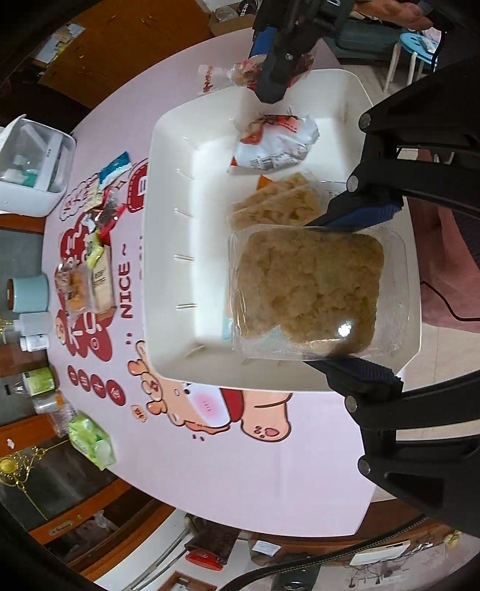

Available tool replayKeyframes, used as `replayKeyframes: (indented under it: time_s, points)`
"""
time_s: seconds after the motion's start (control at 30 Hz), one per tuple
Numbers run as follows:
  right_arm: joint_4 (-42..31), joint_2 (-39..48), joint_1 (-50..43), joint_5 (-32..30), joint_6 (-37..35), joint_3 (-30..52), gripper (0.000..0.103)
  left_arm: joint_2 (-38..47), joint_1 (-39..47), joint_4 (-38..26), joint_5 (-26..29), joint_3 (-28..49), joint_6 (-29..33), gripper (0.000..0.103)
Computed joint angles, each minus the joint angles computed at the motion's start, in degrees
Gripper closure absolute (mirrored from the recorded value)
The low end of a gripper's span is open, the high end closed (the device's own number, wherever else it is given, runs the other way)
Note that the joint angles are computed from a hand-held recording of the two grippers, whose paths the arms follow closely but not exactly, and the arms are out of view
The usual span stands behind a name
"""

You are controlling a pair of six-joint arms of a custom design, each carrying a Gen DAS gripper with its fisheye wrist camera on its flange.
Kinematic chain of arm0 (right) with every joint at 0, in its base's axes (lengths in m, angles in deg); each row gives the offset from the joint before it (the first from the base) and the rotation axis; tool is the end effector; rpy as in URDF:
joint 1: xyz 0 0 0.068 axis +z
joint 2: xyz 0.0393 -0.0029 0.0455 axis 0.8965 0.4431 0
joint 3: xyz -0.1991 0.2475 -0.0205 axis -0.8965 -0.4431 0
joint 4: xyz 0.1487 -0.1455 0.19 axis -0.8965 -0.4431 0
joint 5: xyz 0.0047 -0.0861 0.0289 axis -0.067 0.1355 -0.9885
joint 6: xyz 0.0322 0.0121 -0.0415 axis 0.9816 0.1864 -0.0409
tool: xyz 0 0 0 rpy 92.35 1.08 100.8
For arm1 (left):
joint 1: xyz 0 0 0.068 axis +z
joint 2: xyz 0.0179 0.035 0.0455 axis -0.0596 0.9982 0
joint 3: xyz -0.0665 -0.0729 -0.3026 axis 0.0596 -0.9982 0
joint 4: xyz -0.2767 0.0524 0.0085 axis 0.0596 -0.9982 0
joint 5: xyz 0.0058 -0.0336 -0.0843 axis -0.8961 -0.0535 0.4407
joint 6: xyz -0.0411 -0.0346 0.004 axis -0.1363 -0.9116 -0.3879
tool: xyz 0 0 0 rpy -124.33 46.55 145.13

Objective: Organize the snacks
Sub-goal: 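Open both grippers to drop the crumbly cake and nut pack in the tray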

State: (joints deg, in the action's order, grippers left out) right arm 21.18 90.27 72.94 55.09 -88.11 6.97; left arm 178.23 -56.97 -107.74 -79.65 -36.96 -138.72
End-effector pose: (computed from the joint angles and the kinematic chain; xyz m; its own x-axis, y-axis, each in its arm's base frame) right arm 0.2429 0.0514 0.1493 -0.8901 -0.2708 -0.3667 -0.3787 0.8869 0.2644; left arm 0.1978 -0.2520 0.1475 -0.9418 -0.1049 -0.3195 -0.1023 0.9944 -0.0249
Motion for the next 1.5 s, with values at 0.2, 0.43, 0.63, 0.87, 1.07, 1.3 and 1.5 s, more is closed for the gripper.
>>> replayKeyframes:
  time_s: [0.2, 0.43, 0.63, 0.87, 1.07, 1.3, 1.5]
  points:
    - [-0.2, 1.4, 1.1, 1.4, -0.2, 0.5, 0.054, 0.9, -0.3, 0.1, 0.0, 0.2, -0.1, 0.044]
    - [-1.0, 3.7, 1.3, 1.6, 0.1, 1.2, 0.052, 1.9, -0.3, 0.2, 1.2, 0.6, 0.1, 0.037]
    - [-1.2, 4.7, 0.8, 0.4, -0.5, 1.4, 0.050, 0.7, -0.6, 2.2, 1.4, 0.2, 0.7, 0.020]
    - [-0.3, 3.3, 1.4, 0.7, -1.4, 1.0, 0.038, 1.5, -0.9, 1.2, 1.1, 1.5, 0.7, 0.020]
    - [-0.9, 3.6, 1.4, 0.9, -1.3, 1.4, 0.038, 1.8, -0.7, 0.6, 0.9, 2.2, 1.0, 0.020]
    - [-0.8, 4.0, 1.4, 1.2, -1.3, 1.6, 0.038, 2.5, -0.9, -0.7, 0.5, 3.6, 1.9, 0.020]
    - [-0.9, 4.7, 1.4, 1.4, -1.0, 1.9, 0.038, 3.0, -0.7, -1.3, 0.4, 4.3, 2.7, 0.020]
